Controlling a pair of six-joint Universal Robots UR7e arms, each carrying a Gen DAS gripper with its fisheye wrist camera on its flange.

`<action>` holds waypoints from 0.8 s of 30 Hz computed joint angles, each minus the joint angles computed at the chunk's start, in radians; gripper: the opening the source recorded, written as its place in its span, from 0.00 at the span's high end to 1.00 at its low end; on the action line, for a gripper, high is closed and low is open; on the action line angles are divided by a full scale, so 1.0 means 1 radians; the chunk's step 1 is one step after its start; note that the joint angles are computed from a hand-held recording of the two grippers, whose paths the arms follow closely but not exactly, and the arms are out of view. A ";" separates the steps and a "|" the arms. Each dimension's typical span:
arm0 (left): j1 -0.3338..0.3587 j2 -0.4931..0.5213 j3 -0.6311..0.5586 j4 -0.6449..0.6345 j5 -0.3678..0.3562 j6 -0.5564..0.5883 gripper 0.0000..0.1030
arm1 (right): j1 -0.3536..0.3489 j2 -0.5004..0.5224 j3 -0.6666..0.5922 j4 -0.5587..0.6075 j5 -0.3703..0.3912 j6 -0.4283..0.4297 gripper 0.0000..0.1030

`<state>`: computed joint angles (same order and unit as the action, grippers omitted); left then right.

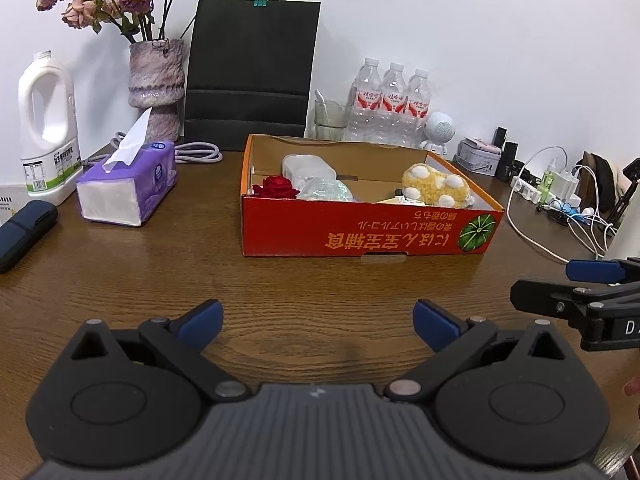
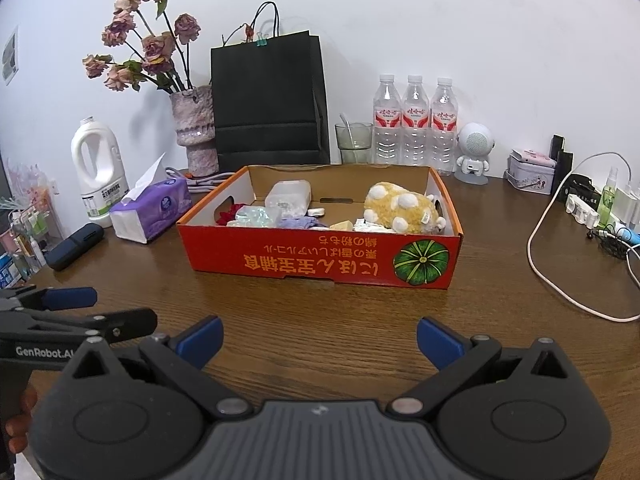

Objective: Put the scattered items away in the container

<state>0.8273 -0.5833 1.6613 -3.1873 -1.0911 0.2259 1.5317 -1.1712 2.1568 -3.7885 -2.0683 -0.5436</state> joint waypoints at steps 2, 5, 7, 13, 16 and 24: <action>0.001 -0.001 0.000 0.007 -0.004 -0.006 0.00 | 0.000 -0.001 0.001 0.001 0.000 0.000 0.00; -0.001 0.000 -0.002 0.013 -0.001 -0.008 0.00 | -0.002 -0.002 0.001 0.002 0.002 0.000 0.00; 0.000 -0.001 -0.002 0.013 -0.009 -0.008 0.00 | -0.003 -0.003 0.002 0.001 0.003 0.000 0.00; 0.001 -0.002 -0.002 0.012 -0.023 -0.010 0.00 | -0.005 -0.003 0.002 0.000 0.004 0.002 0.00; -0.002 0.001 -0.003 0.008 -0.010 -0.013 0.00 | -0.009 -0.003 0.006 -0.004 0.007 0.006 0.00; 0.032 -0.021 -0.017 0.092 -0.123 -0.116 0.00 | -0.012 -0.004 0.010 -0.006 0.007 0.022 0.00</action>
<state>0.8588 -0.6046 1.6448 -3.0950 -1.2142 0.1095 1.5199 -1.1748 2.1665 -3.7941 -2.0611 -0.5217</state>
